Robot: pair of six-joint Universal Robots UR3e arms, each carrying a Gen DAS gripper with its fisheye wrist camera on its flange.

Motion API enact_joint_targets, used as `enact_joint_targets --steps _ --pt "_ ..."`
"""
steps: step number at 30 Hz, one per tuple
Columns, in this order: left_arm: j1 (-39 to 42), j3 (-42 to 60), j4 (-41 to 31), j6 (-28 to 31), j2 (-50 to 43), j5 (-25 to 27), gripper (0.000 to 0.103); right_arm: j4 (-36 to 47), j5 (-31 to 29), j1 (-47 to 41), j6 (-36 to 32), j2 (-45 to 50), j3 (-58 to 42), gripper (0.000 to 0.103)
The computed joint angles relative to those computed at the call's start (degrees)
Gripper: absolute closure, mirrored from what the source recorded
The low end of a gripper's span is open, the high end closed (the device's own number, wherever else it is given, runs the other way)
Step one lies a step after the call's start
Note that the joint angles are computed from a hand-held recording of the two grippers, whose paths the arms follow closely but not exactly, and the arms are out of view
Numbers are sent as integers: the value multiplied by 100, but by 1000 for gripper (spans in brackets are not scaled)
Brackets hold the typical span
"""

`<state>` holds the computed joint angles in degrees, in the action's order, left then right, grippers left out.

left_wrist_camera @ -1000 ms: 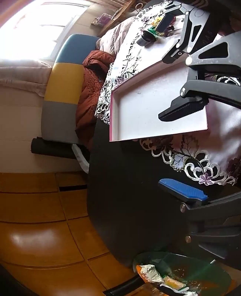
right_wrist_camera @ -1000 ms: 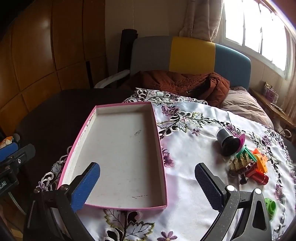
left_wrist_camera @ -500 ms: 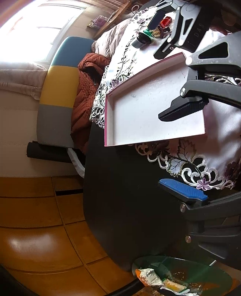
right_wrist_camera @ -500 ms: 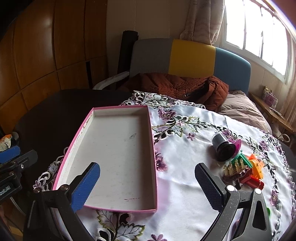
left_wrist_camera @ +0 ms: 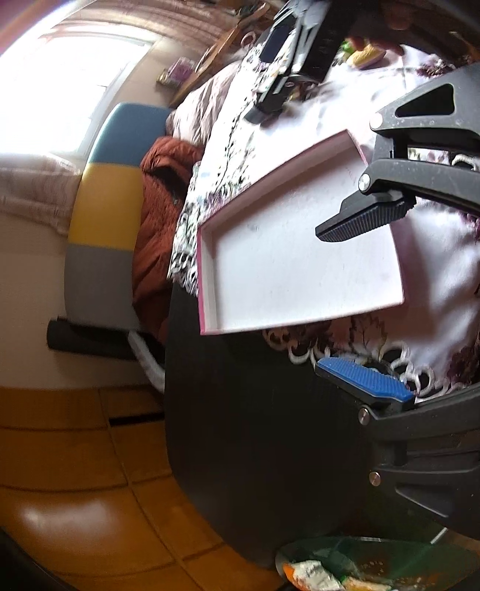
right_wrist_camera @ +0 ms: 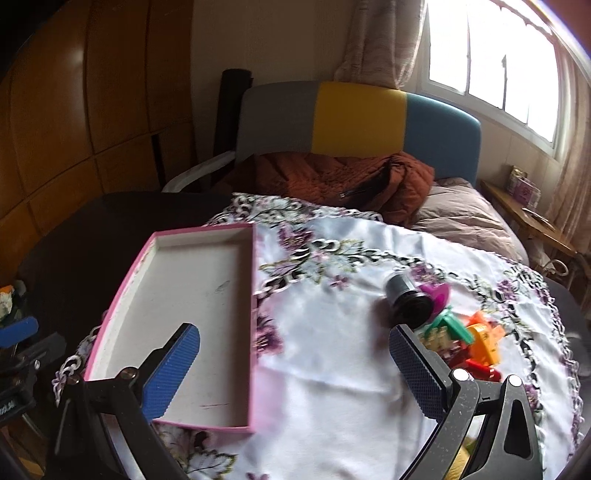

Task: Organize rigid objects
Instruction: 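Move the left tool toward the black cylinder beside the tray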

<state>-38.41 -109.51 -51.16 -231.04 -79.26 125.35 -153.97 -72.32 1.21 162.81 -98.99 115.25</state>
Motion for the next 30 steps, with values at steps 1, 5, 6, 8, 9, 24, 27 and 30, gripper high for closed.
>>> enact_joint_targets --steps 1,5,6,8,9,24,27,30 --pt "63 -38 143 103 19 -162 37 70 57 -107 -29 11 -57 0" --pt "611 -435 907 582 327 -1383 31 368 338 -650 -197 78 -329 0" --pt "668 -435 943 567 323 -1558 31 449 454 -842 -223 111 -425 0" --pt "716 -304 909 584 203 -1759 31 595 666 -1223 -257 182 -633 0" --pt "687 -251 976 615 121 -1768 31 668 761 -1443 -226 255 -781 0" --pt "1097 2062 902 1819 -2018 -3450 30 1044 1236 -3337 854 2050 -2264 0" --pt "1215 2987 574 1826 -2778 -3836 31 1136 1325 -3403 891 2005 -2261 0" --pt "1330 4072 198 1796 -3575 -4208 31 1182 1391 -3375 849 1988 -2261 0"
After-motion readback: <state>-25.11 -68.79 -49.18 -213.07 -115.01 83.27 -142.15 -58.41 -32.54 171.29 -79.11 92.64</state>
